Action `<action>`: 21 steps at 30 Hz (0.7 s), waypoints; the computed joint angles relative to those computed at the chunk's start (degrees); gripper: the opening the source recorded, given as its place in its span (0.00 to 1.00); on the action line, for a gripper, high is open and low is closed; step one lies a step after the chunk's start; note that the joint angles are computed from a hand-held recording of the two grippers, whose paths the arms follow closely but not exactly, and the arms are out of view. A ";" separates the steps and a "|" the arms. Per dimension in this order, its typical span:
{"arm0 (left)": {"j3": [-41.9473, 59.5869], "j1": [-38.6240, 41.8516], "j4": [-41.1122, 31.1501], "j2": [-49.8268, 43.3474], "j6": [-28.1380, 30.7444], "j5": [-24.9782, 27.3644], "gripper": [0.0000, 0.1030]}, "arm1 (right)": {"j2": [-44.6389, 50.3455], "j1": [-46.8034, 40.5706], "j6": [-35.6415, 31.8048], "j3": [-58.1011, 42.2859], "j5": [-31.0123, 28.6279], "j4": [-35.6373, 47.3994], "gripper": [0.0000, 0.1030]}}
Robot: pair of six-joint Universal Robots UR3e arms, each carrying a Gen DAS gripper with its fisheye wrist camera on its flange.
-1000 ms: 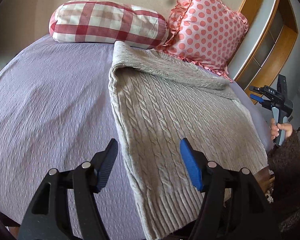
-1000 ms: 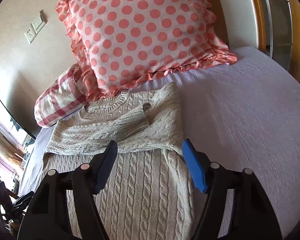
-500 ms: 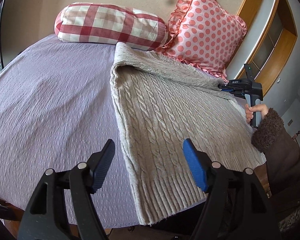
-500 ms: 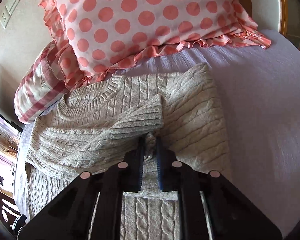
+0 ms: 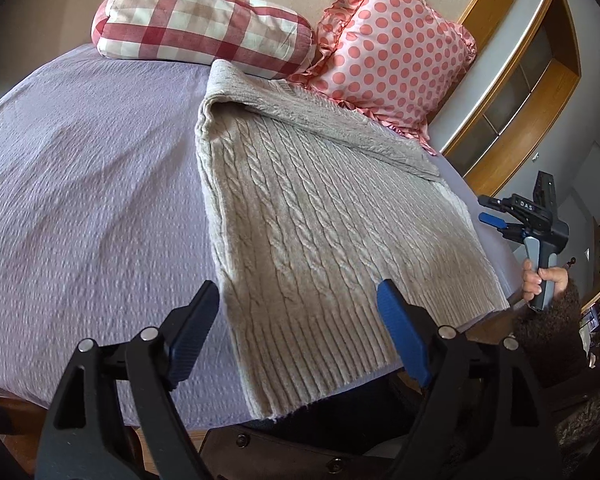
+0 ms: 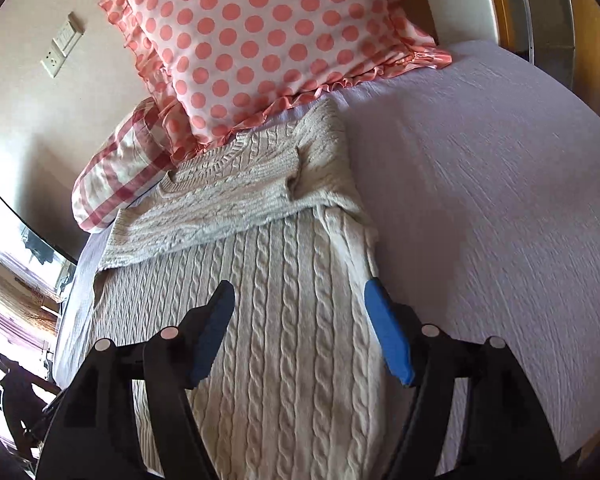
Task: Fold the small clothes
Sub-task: 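Grasp the sweater hem with the left gripper and fold it up toward the collar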
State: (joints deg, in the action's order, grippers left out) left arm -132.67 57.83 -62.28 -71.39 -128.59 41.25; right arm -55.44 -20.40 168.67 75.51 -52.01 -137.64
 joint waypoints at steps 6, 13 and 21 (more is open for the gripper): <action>-2.35 1.40 -3.66 4.29 2.32 0.44 0.79 | -10.79 -6.34 -6.56 20.82 2.80 -1.81 0.55; -6.76 1.49 -2.48 11.49 -1.02 2.65 0.36 | -20.20 -9.28 -21.13 33.69 10.55 6.17 0.24; 2.12 0.09 -4.77 0.53 -0.45 -3.75 0.09 | -15.87 -12.33 -11.13 28.67 27.43 -2.66 0.08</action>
State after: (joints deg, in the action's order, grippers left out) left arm -130.55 57.92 -67.05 -70.86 -129.04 37.50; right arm -71.31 -32.73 157.54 104.18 -24.57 -140.30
